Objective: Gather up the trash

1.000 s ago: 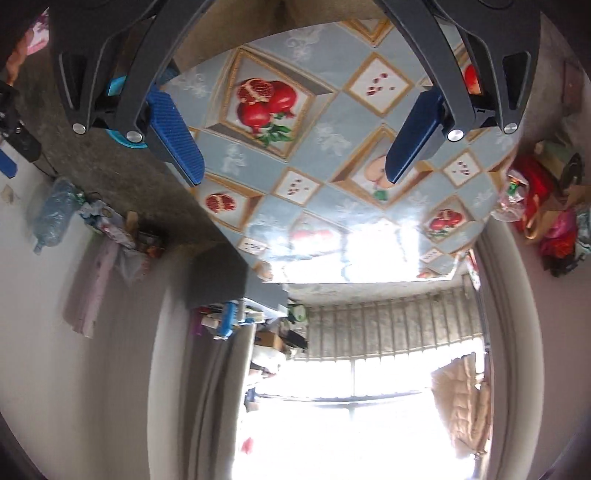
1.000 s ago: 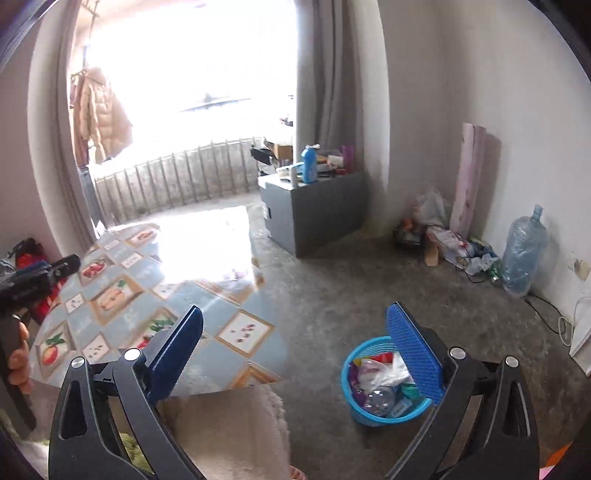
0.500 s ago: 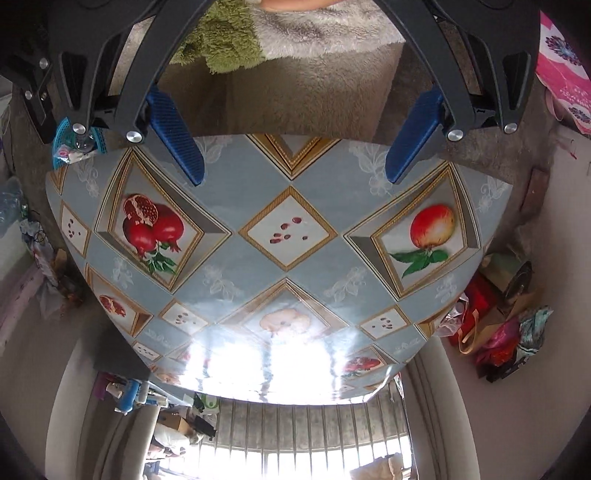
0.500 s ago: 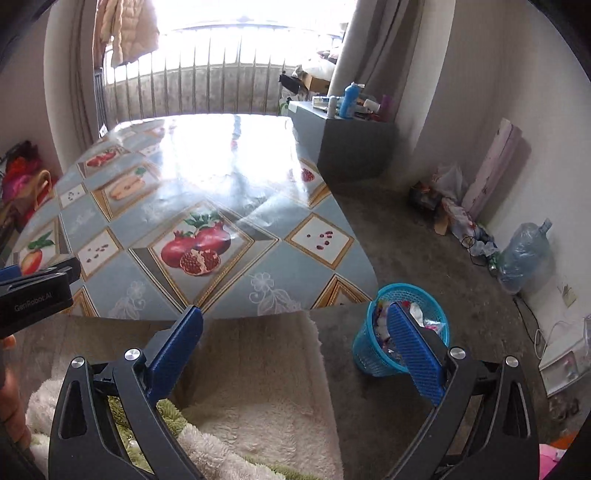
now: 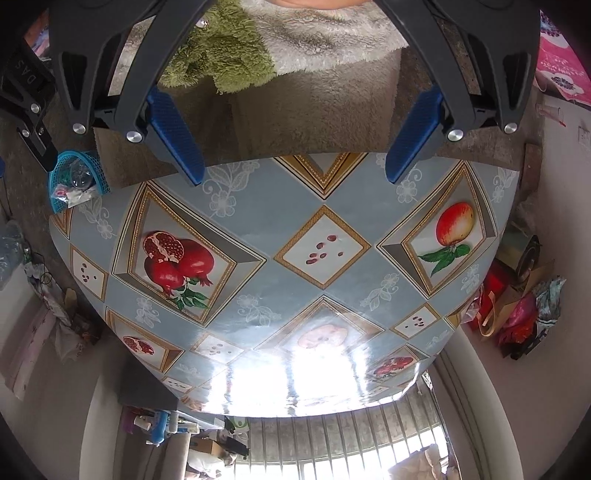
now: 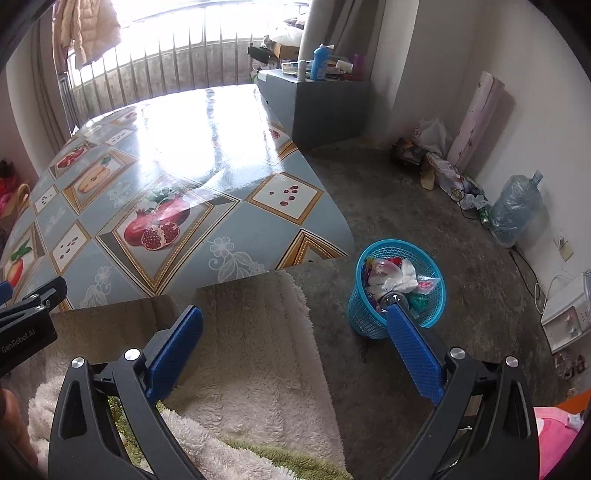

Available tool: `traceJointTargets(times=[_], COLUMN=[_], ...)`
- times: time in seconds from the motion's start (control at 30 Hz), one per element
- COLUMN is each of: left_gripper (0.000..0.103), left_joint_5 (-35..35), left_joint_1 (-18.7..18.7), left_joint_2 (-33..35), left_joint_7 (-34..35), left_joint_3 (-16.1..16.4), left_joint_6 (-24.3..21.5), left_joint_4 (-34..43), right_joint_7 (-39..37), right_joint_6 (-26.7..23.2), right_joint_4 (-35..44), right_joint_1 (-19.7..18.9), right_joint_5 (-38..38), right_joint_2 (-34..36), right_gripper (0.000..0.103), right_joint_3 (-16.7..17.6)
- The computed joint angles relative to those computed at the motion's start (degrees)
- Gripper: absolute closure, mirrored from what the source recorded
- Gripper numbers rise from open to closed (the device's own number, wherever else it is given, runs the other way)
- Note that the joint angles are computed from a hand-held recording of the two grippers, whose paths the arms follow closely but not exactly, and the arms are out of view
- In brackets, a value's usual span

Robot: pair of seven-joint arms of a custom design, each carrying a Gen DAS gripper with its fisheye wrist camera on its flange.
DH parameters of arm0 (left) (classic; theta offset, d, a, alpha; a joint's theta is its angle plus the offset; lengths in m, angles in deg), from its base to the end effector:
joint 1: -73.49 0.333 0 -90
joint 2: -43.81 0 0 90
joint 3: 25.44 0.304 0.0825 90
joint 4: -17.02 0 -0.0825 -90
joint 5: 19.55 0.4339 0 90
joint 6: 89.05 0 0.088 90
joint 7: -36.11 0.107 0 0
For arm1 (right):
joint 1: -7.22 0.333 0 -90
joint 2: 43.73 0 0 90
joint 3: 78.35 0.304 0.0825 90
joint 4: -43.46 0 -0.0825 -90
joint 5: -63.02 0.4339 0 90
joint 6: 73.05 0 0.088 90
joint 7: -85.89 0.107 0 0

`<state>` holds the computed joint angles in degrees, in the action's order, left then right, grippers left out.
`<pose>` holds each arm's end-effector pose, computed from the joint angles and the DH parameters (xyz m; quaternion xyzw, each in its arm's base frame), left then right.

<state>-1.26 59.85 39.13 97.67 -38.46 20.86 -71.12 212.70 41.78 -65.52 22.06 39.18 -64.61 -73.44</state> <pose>0.5485 -0.2580 0.7201 -0.6750 0.6827 -0.1643 0.2264 0.5011 0.1626 0.6924 -0.5978 0.7382 -0.2729 0.1523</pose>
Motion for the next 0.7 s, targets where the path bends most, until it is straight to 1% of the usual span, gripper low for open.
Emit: traceJointTargets(times=[0.7], left_gripper=[0.009], left_joint_5=[1.1], left_joint_1=[-0.4], left_joint_2=[0.4], left_joint_7=[0.3], left_joint_3=[-0.3], left_joint_6=[-0.5], left_joint_4=[0.8], right_joint_7=[1.3], right_joint_6=[0.0], right_joint_4=[-0.5], right_joint_1=[-0.6], right_joint_5=[-0.6], right_joint_2=[-1.1], right_gripper=[0.006], right_joint_3=[-0.1])
